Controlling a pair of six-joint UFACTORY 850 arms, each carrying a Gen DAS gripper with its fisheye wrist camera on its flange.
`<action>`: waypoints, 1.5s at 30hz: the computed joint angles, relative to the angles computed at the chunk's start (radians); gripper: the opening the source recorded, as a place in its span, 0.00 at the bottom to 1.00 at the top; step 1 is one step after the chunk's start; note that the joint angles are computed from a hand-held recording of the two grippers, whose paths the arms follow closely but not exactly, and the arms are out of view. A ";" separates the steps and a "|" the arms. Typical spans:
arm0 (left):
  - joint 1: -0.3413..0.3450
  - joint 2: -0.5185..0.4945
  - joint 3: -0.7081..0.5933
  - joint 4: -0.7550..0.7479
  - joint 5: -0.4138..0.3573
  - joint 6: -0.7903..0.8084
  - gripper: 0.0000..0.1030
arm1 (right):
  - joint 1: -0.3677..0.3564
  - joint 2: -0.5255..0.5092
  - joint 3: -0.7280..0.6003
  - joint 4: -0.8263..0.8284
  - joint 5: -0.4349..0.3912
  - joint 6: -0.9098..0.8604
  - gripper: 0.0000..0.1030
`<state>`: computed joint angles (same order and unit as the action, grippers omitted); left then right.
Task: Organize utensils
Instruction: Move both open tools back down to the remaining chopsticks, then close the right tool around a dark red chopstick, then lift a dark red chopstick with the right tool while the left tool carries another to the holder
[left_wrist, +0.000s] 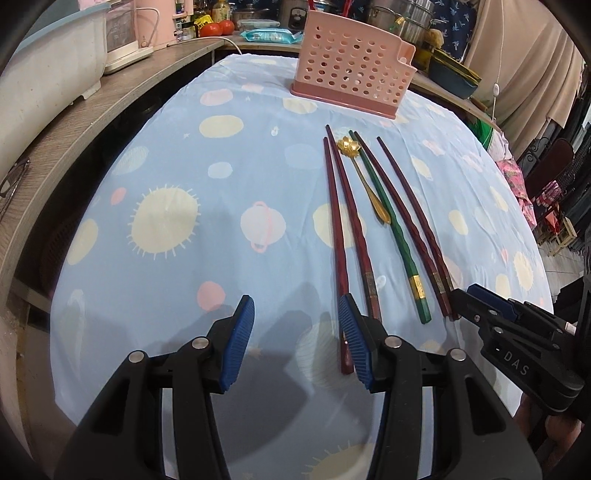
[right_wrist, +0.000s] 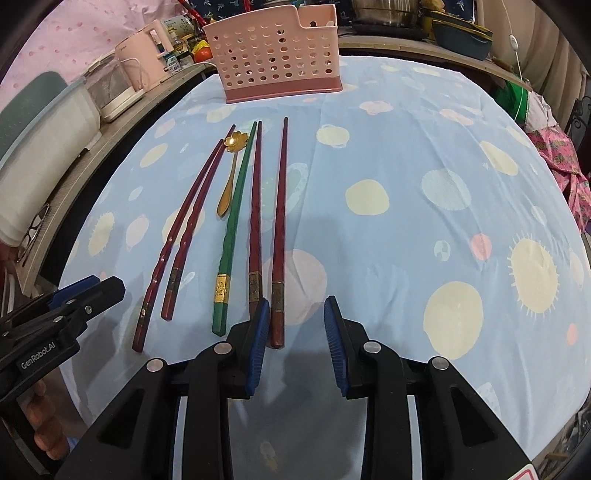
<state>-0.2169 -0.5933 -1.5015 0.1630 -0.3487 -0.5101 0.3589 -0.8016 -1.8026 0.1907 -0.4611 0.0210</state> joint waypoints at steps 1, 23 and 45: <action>-0.001 0.001 0.002 -0.007 -0.001 0.007 0.45 | 0.000 -0.001 0.000 -0.002 -0.001 0.002 0.27; -0.015 -0.020 -0.002 -0.130 -0.014 0.158 0.33 | 0.017 0.004 0.021 -0.087 0.027 0.037 0.07; 0.015 0.027 0.011 -0.082 0.023 0.083 0.07 | -0.003 0.044 0.026 0.072 0.054 -0.073 0.07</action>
<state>-0.2021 -0.5666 -1.4901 0.0812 -0.3262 -0.4271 0.3559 -0.7578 -1.7767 0.2629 -0.4068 -0.0525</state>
